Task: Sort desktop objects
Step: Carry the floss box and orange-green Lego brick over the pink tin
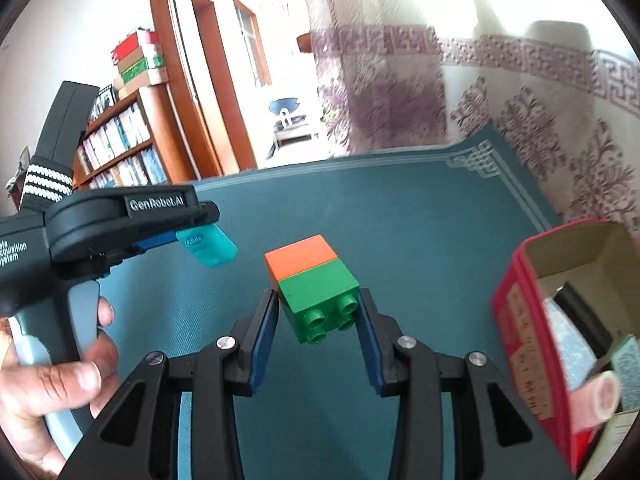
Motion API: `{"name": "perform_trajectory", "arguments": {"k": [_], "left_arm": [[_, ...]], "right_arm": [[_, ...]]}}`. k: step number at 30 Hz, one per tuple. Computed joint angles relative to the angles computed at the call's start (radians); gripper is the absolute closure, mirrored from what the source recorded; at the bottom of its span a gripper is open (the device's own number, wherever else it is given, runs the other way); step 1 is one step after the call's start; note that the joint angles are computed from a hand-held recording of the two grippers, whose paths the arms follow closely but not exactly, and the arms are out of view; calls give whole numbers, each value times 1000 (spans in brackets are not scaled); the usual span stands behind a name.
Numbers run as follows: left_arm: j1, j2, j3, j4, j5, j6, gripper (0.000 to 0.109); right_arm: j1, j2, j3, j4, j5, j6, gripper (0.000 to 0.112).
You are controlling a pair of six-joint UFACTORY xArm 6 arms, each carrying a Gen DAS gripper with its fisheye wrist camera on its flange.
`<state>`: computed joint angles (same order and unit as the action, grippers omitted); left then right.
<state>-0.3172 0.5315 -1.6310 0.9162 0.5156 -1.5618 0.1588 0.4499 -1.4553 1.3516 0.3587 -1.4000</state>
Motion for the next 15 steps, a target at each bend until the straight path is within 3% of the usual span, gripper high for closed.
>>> {"name": "perform_trajectory", "arguments": {"k": [7,15], "left_arm": [[-53,13,-54,73,24,2,66],[-100,59,-133,68,41,77,66]], "right_arm": [[-7,-52,26,265,-93,-259,69],[-48,-83,45,425,-129,-388,69]]}}
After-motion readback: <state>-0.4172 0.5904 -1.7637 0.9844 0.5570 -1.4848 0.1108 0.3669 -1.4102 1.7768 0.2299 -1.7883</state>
